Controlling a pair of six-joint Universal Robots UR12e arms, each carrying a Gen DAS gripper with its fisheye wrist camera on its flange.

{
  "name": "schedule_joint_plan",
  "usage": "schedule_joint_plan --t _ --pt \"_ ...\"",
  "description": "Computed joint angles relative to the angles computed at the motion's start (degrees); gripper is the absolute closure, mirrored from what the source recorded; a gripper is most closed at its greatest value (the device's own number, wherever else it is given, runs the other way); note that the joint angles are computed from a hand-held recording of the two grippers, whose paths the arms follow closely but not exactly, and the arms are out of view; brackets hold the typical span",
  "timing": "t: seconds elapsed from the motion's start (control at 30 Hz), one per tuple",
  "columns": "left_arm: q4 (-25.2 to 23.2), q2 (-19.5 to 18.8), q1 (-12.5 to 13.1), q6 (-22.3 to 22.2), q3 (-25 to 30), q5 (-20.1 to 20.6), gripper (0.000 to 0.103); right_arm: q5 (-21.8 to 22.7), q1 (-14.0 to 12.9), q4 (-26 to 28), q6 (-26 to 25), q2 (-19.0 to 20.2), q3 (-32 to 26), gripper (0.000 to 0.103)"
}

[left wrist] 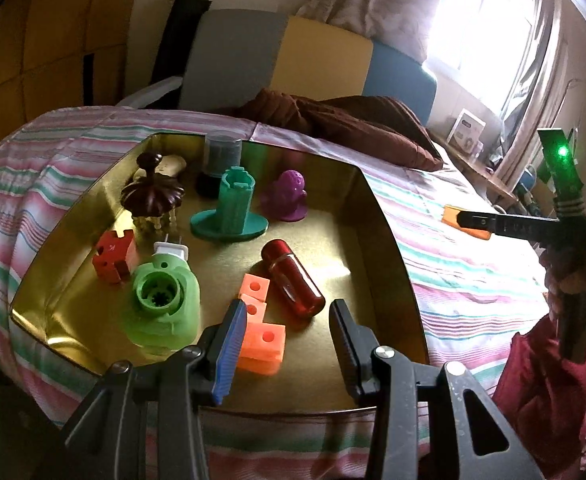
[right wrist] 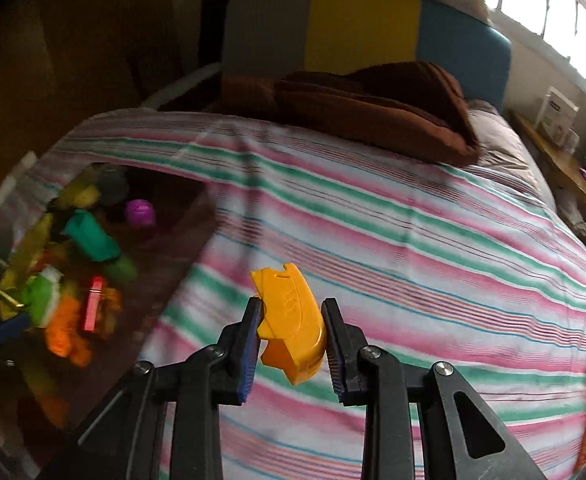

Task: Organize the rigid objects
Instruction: 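Carry the yellow-orange curved piece into the gold tray and open the right tool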

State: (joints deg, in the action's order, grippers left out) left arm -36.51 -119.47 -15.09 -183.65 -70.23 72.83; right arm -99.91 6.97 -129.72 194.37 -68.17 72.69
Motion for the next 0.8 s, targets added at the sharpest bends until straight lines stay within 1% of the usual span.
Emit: schedule_joint_plan --t 0.17,0.33,0.53,0.63,0.8 --pt "1.2 0.4 0.6 -0.8 -0.9 -0.9 0.060 2.0 1.9 0.0 0.2 1.3 -2.2 0.073" --pt "1.5 0.6 1.3 -1.9 -1.4 -1.5 0.060 4.7 3.2 -0.4 1.1 2.5 -4.1 0.073" --pt "3.0 0.9 1.6 -3.4 -1.8 -0.2 0.060 7.9 4.4 0.3 3.0 4.7 -7.1 0.073" --pt "2.7 0.9 1.7 -4.3 -1.6 0.9 0.060 7.8 5.1 2.2 2.8 6.1 -9.1 0.073" --pt "-0.4 0.6 1.4 -5.7 -0.3 3.4 0.059 6.6 6.0 5.5 2.5 8.6 -12.3 0.073"
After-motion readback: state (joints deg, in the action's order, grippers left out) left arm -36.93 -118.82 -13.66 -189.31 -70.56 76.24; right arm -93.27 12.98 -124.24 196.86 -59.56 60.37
